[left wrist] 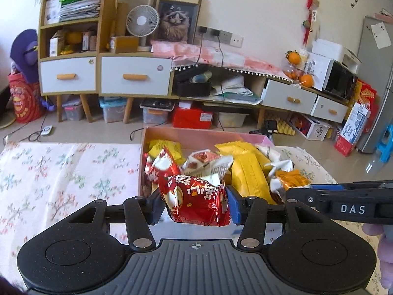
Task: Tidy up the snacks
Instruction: 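Carry the red and orange packets into the box and open both tools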
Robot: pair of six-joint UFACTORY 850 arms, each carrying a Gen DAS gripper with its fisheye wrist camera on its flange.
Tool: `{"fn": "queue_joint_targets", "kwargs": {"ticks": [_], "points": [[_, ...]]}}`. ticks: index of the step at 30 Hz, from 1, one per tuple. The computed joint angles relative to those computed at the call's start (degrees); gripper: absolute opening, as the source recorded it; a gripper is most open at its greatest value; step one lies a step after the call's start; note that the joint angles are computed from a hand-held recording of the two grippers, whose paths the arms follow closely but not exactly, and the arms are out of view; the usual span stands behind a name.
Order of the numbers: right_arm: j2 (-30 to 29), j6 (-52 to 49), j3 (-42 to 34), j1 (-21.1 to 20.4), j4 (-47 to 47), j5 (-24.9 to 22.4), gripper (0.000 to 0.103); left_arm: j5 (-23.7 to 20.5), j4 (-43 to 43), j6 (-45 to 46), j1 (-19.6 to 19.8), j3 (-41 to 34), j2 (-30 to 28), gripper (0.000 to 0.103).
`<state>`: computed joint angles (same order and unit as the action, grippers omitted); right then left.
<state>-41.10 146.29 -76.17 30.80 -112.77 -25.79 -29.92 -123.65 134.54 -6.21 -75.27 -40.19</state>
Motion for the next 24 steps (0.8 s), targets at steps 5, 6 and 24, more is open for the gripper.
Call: {"fn": "queue_joint_targets", "kwargs": {"ticks": [5, 6, 24], "points": [[-1.8, -4.5, -3.7, -0.7, 1.7, -0.1, 0.037, -0.4, 1.6, 1.4, -0.5, -3.1, -2.1, 0.049], [-2.1, -4.0, -4.3, -1.1, 0.8, -0.1, 0.037, -0.5, 2.1, 1.7, -0.6, -3.6, -2.5, 0.049], [-11.6, -5.2, -21.6, -7.0, 4.5, 15.3, 0.037, 4.5, 10.9, -5.5, -1.9, -19.0, -11.7, 0.051]]}}
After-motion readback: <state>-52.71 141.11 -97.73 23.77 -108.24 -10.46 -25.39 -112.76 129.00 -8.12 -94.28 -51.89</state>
